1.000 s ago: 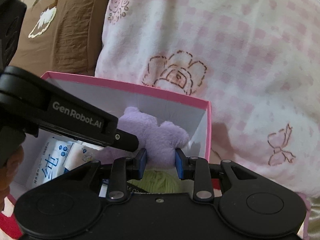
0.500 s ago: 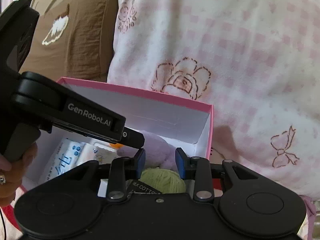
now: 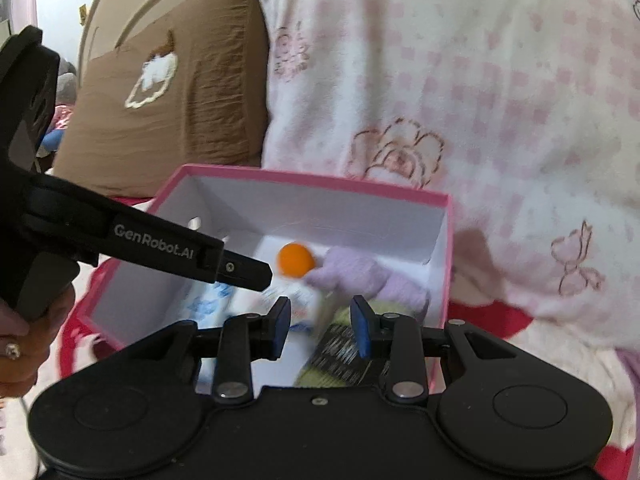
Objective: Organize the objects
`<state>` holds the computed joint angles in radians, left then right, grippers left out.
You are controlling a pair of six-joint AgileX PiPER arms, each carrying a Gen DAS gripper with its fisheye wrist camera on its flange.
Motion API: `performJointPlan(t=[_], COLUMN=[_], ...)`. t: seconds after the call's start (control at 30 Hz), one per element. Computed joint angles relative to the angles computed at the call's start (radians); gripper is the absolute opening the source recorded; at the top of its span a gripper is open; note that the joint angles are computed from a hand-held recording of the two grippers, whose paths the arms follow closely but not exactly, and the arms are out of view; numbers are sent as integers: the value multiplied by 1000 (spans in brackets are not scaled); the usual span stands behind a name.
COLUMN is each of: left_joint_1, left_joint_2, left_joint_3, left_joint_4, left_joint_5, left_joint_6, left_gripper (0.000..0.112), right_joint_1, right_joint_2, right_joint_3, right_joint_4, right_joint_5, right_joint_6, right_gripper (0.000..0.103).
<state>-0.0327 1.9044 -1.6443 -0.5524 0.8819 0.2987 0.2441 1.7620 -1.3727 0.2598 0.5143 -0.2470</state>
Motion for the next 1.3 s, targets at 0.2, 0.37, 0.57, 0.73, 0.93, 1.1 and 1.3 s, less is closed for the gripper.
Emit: performJointPlan(t=[0.2, 0.37, 0.57, 0.73, 0.93, 1.1, 1.3], left_joint_1=[35, 52, 91, 104, 114, 104, 91], left_joint_2=[-182, -315, -437, -518, -590, -657, -704], left_joint_3=[170, 271, 373, 437, 500, 547, 568], left_joint_4=[19, 54, 34, 74, 115, 187, 265], left_joint_5=[7, 18, 35, 42, 50, 43, 89], left_joint_6=[47, 39, 58, 53, 35, -20, -86], left_gripper=[41, 48, 60, 70, 84, 99, 100], right_joint_1=[59, 103, 146, 178, 247, 301, 353], right_joint_2=[-142, -241, -336, -409, -463, -494, -546], right_joint_3=[86, 152, 219, 270, 312, 332, 355], right_joint_4=[-54, -113, -184, -228, -338, -457, -511], right_joint_5=[57, 91, 85, 71, 87, 137, 198], right_joint_6=[87, 186, 287, 354, 510, 638, 705], right_gripper=[38, 38, 57, 79, 96, 96, 96])
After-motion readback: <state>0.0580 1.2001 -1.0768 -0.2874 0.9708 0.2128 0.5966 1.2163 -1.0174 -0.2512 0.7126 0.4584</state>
